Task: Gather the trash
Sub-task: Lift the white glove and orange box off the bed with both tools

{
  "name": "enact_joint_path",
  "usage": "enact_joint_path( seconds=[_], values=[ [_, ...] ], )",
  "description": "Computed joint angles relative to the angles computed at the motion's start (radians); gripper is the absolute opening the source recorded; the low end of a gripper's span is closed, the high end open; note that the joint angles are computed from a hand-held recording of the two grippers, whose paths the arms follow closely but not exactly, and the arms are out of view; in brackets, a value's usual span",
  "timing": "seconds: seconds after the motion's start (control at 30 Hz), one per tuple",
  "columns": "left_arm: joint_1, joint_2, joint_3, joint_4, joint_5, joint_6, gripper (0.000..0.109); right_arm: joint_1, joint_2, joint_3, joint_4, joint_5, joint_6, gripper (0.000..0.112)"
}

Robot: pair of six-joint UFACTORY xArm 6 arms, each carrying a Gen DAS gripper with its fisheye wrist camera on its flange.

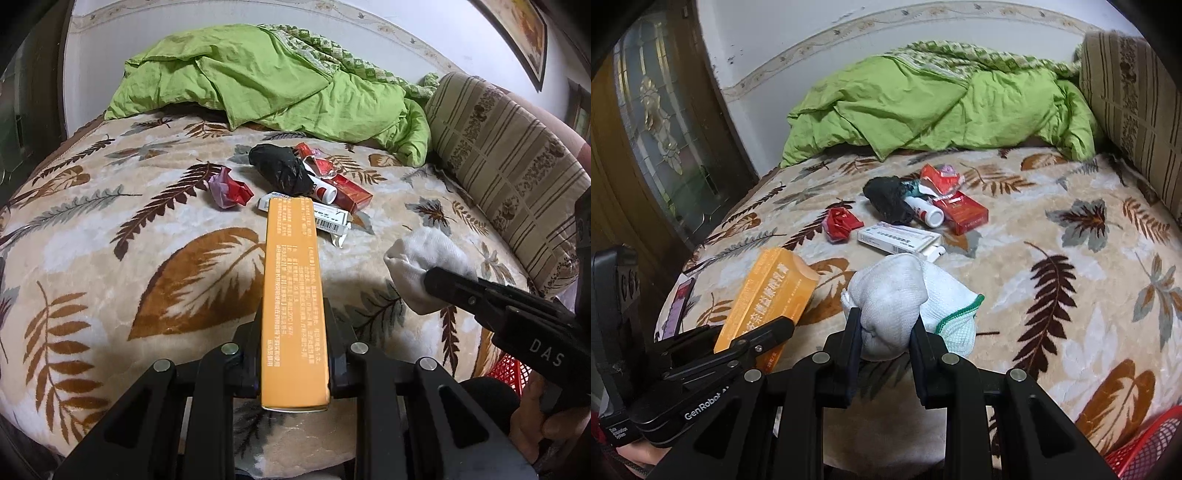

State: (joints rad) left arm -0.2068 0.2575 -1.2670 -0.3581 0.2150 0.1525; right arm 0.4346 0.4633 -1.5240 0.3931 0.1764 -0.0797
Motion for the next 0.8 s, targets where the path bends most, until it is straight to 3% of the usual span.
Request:
enact_joint_path(
  seconds=[0.27, 0.8],
  values=[
    [0.001, 0.016, -0.017, -0.050, 0.006, 0.042, 0.023, -0.007, 0.032, -0.041, -0.006, 0.047, 0.017, 0.025],
    [-0.002, 0.017, -0.026, -0.121, 0.015, 0.106, 0.023, -0.008, 0.037, -0.043, -0.035, 0.050, 0.030, 0.025]
  ],
)
